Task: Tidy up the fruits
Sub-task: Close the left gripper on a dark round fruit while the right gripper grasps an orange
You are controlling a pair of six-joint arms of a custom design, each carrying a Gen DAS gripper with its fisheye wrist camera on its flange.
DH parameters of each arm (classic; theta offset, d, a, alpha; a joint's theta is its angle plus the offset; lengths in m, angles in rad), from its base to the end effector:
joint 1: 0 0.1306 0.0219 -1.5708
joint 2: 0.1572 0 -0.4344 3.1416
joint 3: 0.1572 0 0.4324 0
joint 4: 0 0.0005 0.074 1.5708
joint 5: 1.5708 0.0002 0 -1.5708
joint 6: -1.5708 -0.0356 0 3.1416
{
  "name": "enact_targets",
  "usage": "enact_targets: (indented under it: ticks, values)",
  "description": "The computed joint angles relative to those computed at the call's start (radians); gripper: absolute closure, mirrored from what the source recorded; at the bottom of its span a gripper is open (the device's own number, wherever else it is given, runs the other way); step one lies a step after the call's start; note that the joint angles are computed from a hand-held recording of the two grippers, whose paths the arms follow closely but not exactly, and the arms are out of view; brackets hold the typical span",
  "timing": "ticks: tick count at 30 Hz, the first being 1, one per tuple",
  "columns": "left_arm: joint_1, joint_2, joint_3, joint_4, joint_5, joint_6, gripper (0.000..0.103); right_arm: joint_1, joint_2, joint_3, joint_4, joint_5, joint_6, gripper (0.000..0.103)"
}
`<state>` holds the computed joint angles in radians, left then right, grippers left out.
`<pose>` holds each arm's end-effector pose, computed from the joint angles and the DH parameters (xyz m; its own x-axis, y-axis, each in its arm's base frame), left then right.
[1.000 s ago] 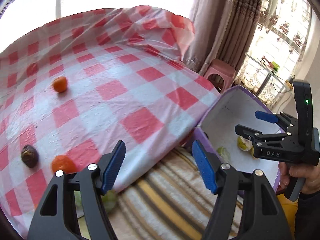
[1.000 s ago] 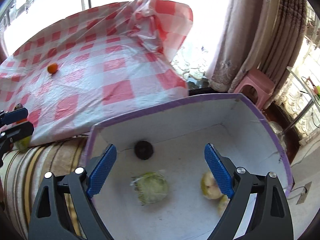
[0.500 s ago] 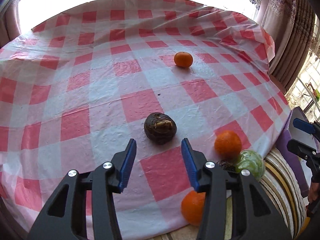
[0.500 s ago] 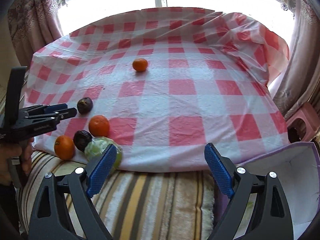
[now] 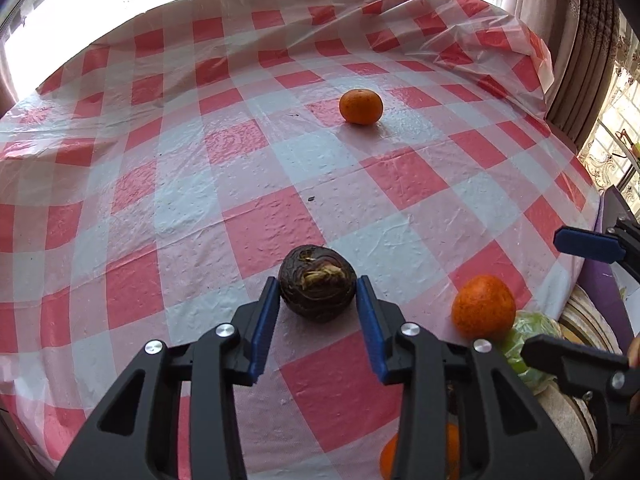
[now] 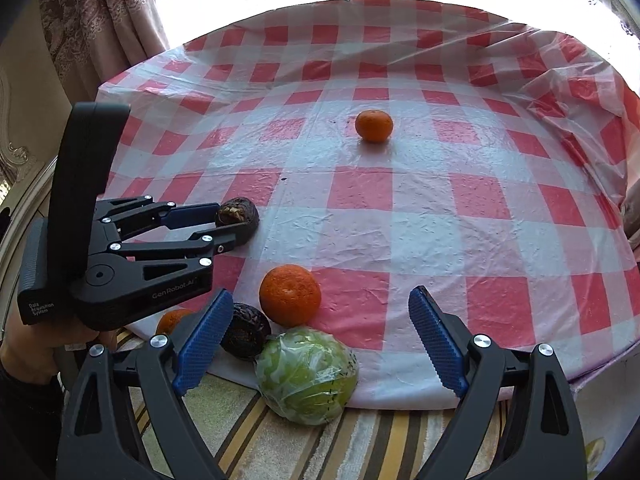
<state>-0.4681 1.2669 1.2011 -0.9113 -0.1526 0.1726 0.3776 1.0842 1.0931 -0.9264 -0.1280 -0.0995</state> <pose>0.4045 -0.1990 0.4413 -0.7923 0.2104 -0.5728 0.2375 0.9710 0.0280 0.3518 0.1439 0.4586 -0.7780 -0.2026 -0.5947 -0.3623 0.9180 0.1612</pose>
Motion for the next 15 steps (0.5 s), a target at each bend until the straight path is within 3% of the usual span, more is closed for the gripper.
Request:
enact_targets:
  ticks: [2,11,15]
  values:
    - [0.012,0.003,0.002,0.005,0.012,0.005,0.064,0.001,0.020,0.006,-0.004,-0.009,-0.006,0.017]
    - [0.065,0.039,0.038,0.027,0.035,0.002,0.064,-0.003,0.095,0.039,-0.044,-0.080,-0.002,0.046]
    - [0.086,0.069,0.065,0.035,0.043,-0.004,0.064,0.001,0.103,0.045,-0.042,-0.120,0.017,0.066]
